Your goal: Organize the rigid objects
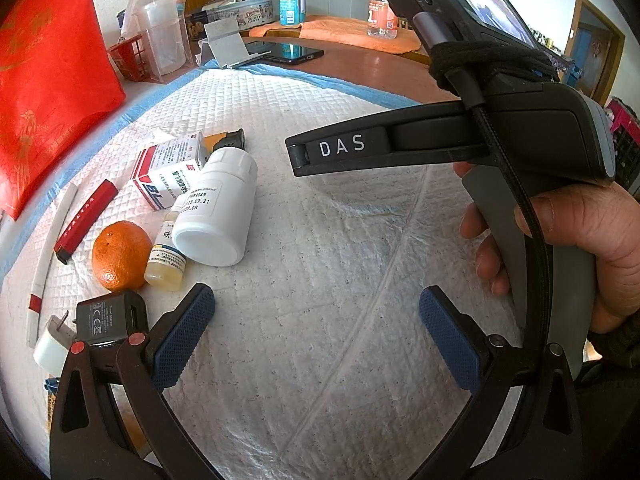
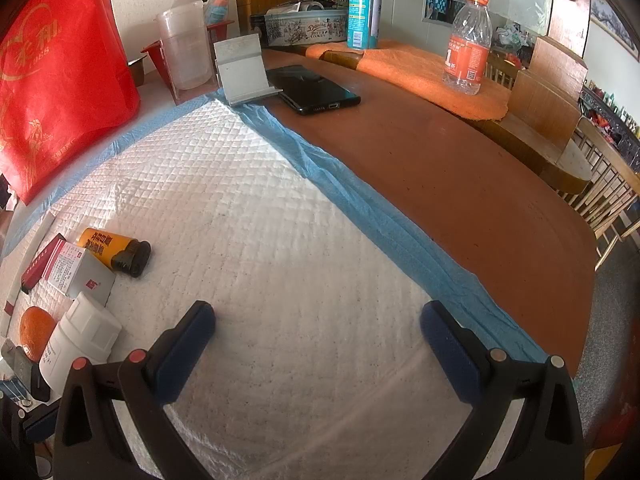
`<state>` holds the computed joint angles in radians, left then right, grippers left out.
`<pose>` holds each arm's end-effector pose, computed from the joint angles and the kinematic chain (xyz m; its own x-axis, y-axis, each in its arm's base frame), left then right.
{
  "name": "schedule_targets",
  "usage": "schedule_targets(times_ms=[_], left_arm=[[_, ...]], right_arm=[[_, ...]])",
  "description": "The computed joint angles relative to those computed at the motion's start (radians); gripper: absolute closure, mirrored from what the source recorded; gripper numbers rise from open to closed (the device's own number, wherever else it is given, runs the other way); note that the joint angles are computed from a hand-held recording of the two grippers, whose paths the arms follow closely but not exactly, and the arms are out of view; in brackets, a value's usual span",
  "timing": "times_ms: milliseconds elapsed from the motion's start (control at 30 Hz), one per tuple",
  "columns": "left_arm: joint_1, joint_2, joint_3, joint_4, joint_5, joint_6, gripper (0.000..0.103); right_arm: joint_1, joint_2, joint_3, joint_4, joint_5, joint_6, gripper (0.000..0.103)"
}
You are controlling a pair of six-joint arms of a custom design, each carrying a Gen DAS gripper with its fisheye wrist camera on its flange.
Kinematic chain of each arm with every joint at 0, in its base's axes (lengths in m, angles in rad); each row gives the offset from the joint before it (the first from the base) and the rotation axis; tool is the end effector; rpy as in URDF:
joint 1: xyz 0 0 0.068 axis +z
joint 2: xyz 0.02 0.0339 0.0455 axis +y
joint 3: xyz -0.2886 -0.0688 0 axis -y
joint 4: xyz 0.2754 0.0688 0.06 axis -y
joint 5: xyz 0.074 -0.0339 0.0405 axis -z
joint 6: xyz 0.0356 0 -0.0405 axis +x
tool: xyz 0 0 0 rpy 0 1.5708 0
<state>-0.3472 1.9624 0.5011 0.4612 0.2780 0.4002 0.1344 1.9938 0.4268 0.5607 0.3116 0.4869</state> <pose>0.2584 -0.1039 0.0220 -0.5470 0.5964 -0.5875 0.7380 0.6748 -0.0022 0.2564 0.0237 0.0103 -0.7236 0.3516 -0.5940 0.4227 0.9060 0.0214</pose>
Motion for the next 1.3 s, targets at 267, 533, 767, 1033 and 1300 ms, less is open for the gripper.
schedule_targets(times_ms=[267, 533, 767, 1033, 1300], left_arm=[[0.0, 0.001, 0.002, -0.001, 0.0, 0.0, 0.0], [-0.001, 0.001, 0.001, 0.0, 0.0, 0.0, 0.0], [-0.001, 0.001, 0.001, 0.0, -0.001, 0.0, 0.0], [0.007, -0.005, -0.006, -0.001, 0.003, 0.006, 0.0], [0.132, -0.226, -0.108, -0.01, 0.082, 0.004, 0.0]], right_arm=[[0.0, 0.0, 0.0, 0.0, 0.0, 0.0, 0.0], [0.0, 0.0, 0.0, 0.001, 0.0, 0.0, 0.0], [0.0, 0.0, 0.0, 0.001, 0.0, 0.0, 0.0], [0.006, -0.003, 0.0, -0.005, 0.004, 0.004, 0.0], [-0.004, -0.001, -0.004, 0.009, -0.014, -0.005, 0.0]])
